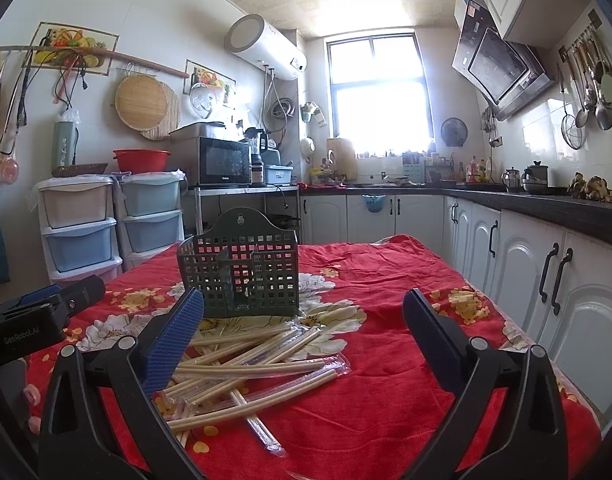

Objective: Organize utensils

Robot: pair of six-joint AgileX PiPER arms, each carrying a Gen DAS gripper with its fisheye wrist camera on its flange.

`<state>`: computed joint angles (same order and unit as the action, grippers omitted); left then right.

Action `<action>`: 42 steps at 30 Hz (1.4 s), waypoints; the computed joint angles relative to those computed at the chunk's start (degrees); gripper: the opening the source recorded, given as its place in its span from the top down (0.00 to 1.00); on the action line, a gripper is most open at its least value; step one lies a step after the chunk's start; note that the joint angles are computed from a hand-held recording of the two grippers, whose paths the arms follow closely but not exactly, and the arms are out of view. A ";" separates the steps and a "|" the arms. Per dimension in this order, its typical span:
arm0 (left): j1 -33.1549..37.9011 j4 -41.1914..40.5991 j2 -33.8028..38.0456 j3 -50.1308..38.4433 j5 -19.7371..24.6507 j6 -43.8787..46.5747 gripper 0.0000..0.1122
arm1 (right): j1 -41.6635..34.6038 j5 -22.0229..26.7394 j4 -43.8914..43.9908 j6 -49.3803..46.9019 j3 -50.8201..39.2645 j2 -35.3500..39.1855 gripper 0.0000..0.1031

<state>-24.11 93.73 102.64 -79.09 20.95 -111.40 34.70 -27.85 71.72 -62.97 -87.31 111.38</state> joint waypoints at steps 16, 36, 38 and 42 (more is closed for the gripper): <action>-0.29 -0.20 -0.60 0.46 0.09 0.13 0.17 | -0.05 0.37 0.21 -0.09 0.37 -0.22 0.06; 0.17 0.08 -0.82 1.07 -0.74 -0.95 0.17 | -0.32 1.67 0.96 -1.44 -0.57 0.39 0.06; 0.60 -0.23 -0.60 1.03 -1.20 -1.07 0.17 | -0.40 2.22 1.47 -2.18 -0.95 0.53 0.06; 1.67 -4.45 -0.67 0.75 -1.92 2.12 0.17 | -0.45 3.24 1.73 -3.54 -1.61 0.86 0.06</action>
<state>-22.44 89.29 101.97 -78.34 19.03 -109.28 34.25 -24.61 73.45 -66.52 -88.92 112.24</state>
